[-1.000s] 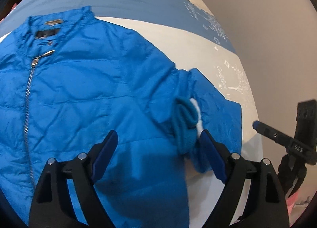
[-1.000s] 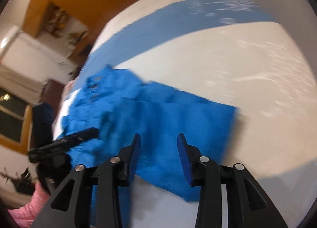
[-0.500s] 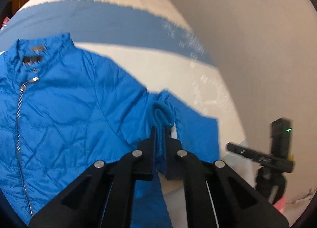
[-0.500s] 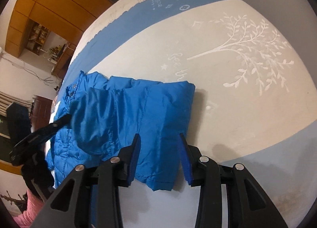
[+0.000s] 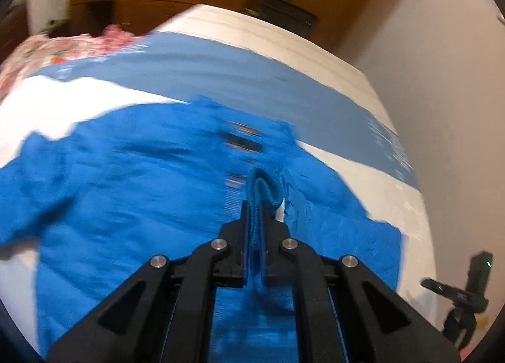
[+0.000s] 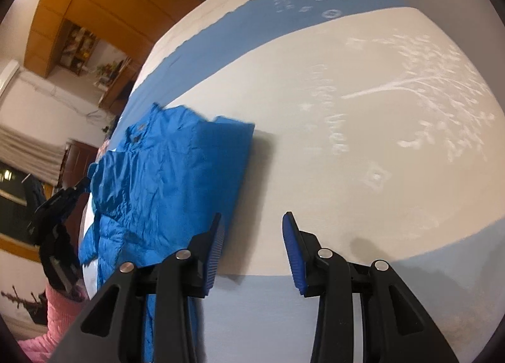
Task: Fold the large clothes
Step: 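Grasp the other sleeve cuff with the left gripper and fold it across the body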
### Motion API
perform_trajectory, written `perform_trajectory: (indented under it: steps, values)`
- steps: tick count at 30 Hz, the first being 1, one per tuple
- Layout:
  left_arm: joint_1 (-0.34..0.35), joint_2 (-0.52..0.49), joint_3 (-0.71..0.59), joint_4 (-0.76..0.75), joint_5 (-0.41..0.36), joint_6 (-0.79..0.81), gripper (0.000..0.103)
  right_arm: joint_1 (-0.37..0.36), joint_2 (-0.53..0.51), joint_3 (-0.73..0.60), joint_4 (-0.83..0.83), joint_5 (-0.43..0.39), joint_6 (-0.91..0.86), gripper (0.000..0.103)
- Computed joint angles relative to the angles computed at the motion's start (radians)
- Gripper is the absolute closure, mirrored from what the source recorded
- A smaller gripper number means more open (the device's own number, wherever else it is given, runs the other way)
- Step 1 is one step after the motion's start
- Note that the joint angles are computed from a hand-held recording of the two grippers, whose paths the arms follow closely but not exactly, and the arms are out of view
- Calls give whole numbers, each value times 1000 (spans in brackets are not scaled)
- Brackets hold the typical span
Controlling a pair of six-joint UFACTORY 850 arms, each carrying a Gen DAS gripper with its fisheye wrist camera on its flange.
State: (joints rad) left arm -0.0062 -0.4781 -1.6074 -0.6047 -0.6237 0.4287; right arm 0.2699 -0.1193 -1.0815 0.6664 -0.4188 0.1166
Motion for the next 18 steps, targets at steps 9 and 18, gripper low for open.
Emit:
perform_trajectory:
  steps: [9,18]
  values:
    - [90,-49,-55,293,25,-282,100,85,-211,-237,113,-80,-177,64]
    - [129,-143,-88,346,-92,-326,95,142,-361,-395,-146,-163,58,64]
